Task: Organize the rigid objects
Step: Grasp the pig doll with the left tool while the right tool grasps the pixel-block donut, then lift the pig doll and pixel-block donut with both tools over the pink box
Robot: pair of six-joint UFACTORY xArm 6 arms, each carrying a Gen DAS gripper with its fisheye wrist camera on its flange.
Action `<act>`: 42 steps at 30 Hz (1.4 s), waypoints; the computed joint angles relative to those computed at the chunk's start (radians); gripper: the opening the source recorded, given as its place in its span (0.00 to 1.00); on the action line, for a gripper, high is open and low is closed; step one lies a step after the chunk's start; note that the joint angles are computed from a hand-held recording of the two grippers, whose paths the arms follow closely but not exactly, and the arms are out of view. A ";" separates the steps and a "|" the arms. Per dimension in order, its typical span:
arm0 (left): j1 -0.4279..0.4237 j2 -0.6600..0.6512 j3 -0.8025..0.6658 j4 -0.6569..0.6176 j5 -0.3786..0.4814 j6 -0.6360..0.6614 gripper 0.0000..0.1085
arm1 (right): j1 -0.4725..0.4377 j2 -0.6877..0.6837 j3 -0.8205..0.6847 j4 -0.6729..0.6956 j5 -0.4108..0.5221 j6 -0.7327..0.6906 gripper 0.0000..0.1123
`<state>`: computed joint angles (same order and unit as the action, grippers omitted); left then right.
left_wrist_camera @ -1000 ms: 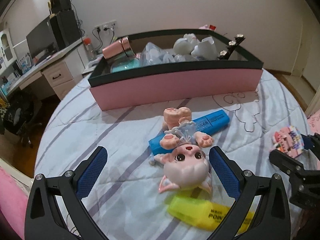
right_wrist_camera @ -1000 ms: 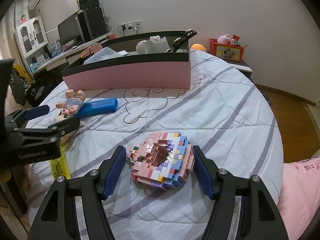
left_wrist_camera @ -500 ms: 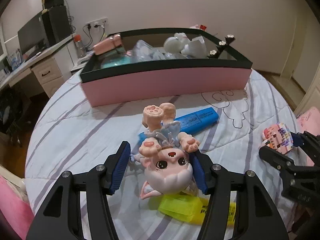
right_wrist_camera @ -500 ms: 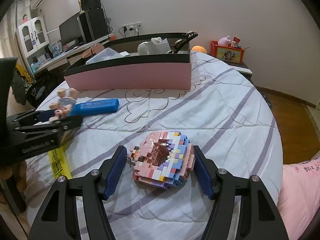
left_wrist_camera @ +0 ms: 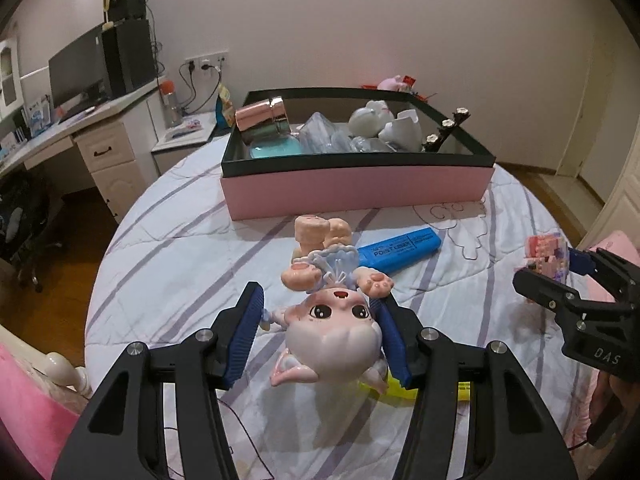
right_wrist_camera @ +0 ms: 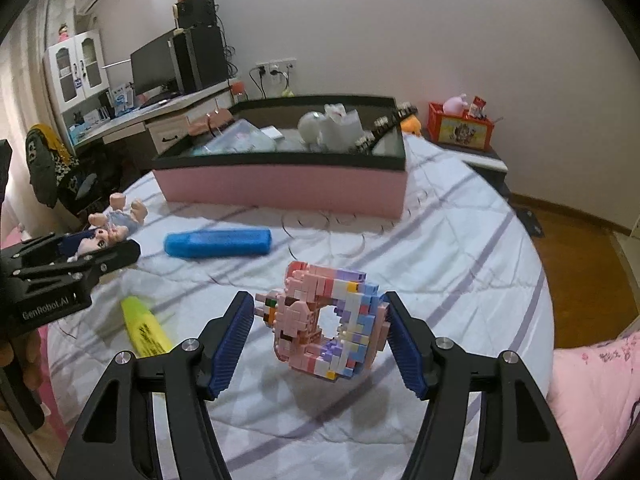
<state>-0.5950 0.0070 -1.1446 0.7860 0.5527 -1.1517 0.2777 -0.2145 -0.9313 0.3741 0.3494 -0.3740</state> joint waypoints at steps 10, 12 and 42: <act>0.008 -0.037 0.033 0.027 -0.027 -0.023 0.52 | 0.023 -0.008 -0.014 -0.026 -0.015 0.018 0.59; 0.009 -0.042 0.031 0.031 -0.030 -0.021 0.52 | 0.027 -0.007 -0.023 -0.034 -0.016 0.021 0.59; 0.146 0.489 -0.807 -0.327 0.094 0.605 0.52 | 0.004 0.547 -0.843 -0.110 0.183 0.017 0.59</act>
